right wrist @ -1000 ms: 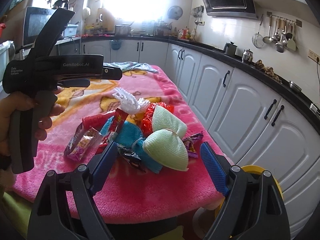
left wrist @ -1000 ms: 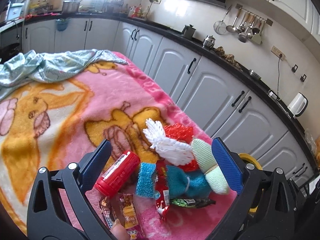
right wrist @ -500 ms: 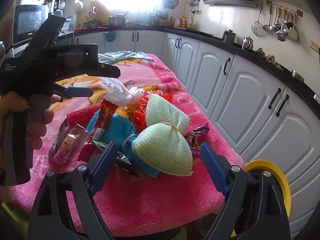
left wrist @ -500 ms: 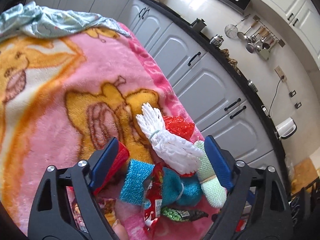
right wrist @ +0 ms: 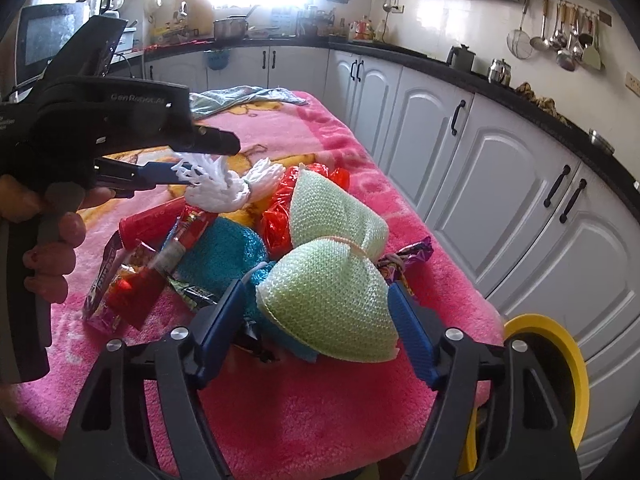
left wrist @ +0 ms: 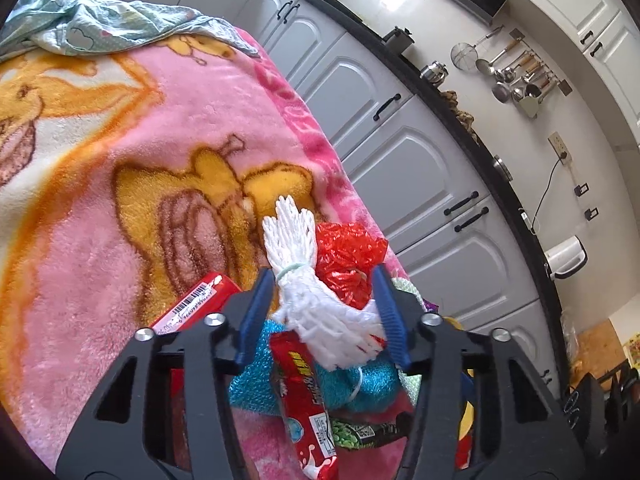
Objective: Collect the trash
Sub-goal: 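Grasp the white mesh bundle with the left tool while the right tool grasps the green knitted bow, then carry both held items over the yellow-rimmed bin and open both tools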
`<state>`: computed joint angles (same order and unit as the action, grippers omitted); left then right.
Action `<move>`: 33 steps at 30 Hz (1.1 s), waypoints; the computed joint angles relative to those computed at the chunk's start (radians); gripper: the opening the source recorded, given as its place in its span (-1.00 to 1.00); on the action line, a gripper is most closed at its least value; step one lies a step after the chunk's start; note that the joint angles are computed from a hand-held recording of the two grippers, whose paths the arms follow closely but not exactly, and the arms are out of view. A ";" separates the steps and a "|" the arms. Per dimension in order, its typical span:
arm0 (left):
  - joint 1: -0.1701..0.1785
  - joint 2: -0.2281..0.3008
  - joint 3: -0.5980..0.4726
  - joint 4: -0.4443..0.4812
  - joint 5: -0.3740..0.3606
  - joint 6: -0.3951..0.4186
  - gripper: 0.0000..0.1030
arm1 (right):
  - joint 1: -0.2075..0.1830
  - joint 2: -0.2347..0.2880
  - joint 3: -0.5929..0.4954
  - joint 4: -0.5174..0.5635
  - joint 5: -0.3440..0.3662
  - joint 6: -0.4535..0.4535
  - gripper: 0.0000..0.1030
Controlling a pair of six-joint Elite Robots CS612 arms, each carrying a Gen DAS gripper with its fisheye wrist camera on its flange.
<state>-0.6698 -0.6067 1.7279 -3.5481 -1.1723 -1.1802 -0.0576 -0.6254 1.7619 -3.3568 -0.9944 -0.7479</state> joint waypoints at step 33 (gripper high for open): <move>-0.068 -0.067 0.039 -0.115 0.113 0.201 -0.92 | -0.077 -0.082 0.074 -0.014 0.214 0.064 -0.45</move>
<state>-0.7375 -0.6739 1.7669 -3.6631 -1.0591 -0.9792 -0.1347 -0.7070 1.8360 -3.3706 -0.7801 -0.6843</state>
